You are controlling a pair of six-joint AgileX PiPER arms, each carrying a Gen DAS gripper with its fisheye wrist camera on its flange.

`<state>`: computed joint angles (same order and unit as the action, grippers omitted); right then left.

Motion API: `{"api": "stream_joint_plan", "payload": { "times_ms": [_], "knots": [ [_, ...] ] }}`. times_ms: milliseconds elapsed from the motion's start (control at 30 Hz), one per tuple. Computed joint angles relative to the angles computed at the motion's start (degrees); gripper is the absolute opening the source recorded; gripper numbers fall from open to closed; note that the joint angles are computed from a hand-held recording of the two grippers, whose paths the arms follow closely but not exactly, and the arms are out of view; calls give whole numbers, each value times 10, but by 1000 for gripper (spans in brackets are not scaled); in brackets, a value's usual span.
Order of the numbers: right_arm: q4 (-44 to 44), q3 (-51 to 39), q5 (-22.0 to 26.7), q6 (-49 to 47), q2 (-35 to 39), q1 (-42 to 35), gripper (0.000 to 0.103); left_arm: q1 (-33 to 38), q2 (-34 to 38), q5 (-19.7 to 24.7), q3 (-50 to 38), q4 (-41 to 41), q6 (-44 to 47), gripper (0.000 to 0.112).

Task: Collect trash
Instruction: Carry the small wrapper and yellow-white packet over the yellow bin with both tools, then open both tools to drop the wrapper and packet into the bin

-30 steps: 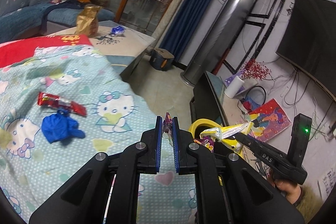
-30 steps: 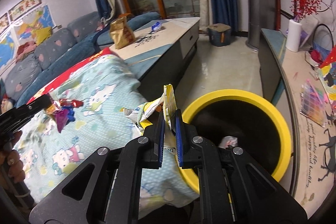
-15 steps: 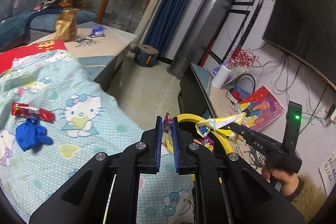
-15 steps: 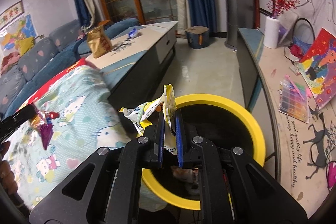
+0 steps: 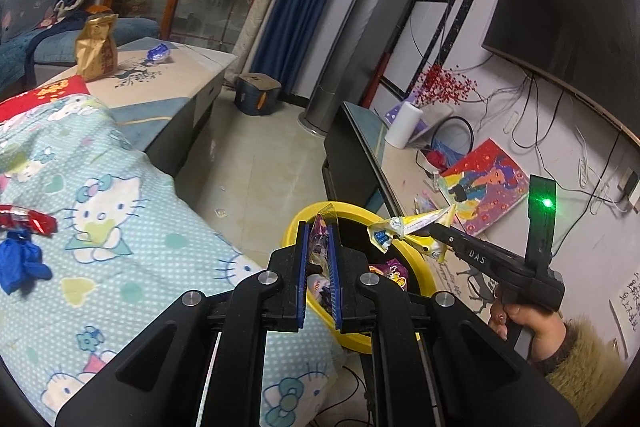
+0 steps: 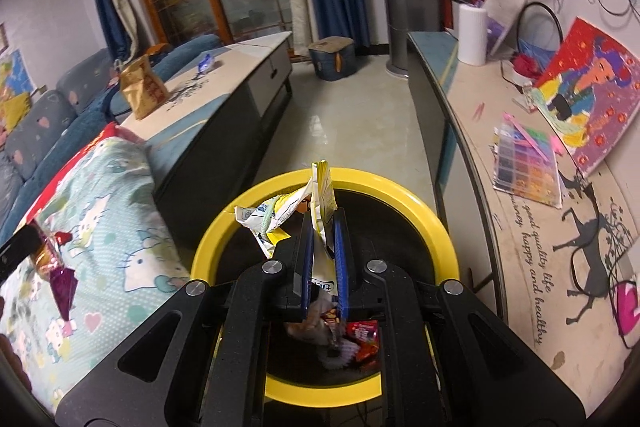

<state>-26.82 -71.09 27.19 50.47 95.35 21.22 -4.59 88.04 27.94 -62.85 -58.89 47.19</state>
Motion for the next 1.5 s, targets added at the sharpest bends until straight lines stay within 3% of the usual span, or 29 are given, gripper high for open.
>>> {"api": "stream_joint_plan", "payload": {
  "times_ms": [867,1133,1233,1300,1333,1400,1433,1467,1500],
  "knots": [
    [62,23,-16,-43,4,-65,7,-109,110,-50,-55,85,-55,9],
    [119,22,-22,-99,10,-74,8,-128,146,-39,-84,111,-66,9],
    [144,23,-28,-119,8,-79,11,-135,158,-34,-97,117,-70,9],
    [148,24,-31,-117,3,-82,27,-138,162,-29,-104,113,-67,11],
    [140,26,-33,-107,0,-82,31,-138,163,-29,-104,110,-63,14],
    [138,29,-36,-100,-5,-85,38,-136,165,-27,-108,105,-62,40],
    [135,28,-35,-97,-6,-85,39,-135,164,-27,-106,94,-54,61],
    [130,28,-35,-92,-8,-85,43,-133,163,-27,-104,82,-46,73],
    [126,30,-37,-86,-10,-85,46,-131,160,-27,-101,65,-30,77]
  ]
}}
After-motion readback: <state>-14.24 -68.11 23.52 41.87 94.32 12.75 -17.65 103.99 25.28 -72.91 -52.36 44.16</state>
